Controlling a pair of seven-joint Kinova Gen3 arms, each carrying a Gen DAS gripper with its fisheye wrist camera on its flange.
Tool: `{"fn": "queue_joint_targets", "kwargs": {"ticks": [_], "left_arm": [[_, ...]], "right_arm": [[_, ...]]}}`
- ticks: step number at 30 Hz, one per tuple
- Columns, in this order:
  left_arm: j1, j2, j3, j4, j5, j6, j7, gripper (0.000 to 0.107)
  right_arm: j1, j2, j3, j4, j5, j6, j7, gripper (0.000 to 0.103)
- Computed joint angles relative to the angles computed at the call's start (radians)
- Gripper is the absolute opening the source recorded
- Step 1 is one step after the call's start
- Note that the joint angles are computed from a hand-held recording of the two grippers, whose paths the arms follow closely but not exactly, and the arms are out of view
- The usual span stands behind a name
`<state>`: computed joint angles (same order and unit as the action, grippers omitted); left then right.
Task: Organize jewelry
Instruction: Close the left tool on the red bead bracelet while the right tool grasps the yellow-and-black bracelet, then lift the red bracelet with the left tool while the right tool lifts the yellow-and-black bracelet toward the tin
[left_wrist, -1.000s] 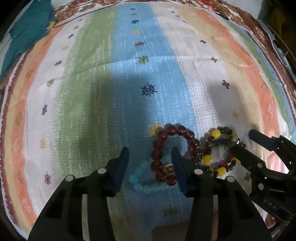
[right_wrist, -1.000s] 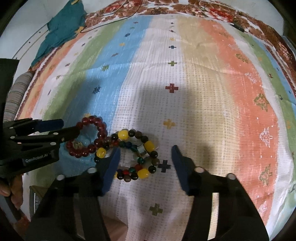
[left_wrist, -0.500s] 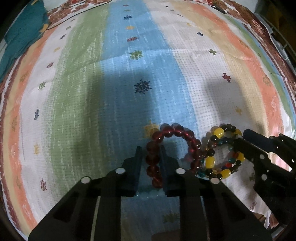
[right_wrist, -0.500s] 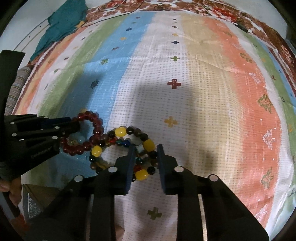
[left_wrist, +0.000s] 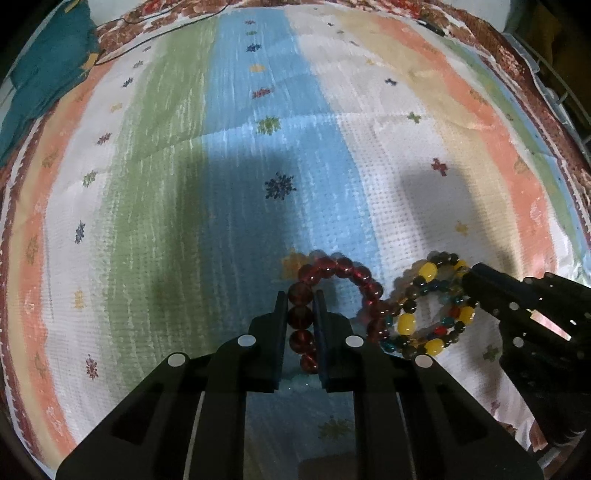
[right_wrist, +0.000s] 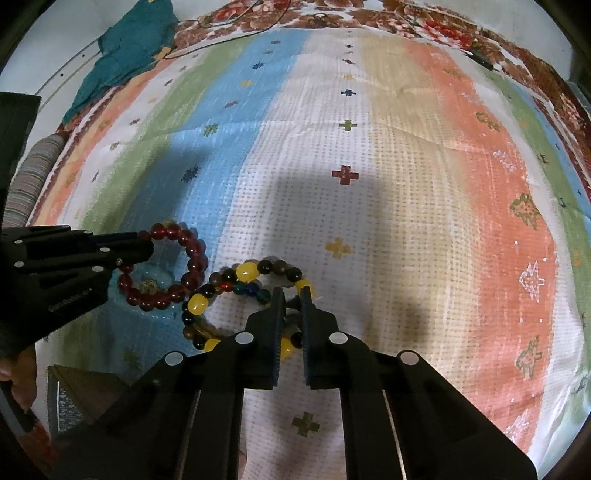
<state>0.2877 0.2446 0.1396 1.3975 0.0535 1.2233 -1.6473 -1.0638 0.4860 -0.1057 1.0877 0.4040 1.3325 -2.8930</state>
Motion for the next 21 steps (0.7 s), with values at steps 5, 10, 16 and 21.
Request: {"fn": "queue_joint_targets", "kwargs": {"ticks": [5,10,16,21], "left_arm": [[-0.011,-0.016,-0.002,0.001,0.012,0.003,-0.012,0.013],[-0.014,-0.032,-0.002,0.014,0.008,-0.006,-0.017,0.013],[-0.023,-0.065,0.003,0.022,0.036,-0.022,-0.031,0.013],[-0.021,-0.097,0.005,0.035,0.037,-0.042,-0.039,0.013]], "right_arm": [[-0.012,-0.004,0.004,-0.009,0.016,0.011,-0.009,0.010],[-0.024,0.006,0.007,-0.028,0.029,0.032,-0.012,0.009],[-0.048,0.006,0.015,-0.037,0.053,0.052,-0.040,0.009],[-0.060,-0.004,0.011,-0.034,0.071,0.057,-0.059,0.009]]}}
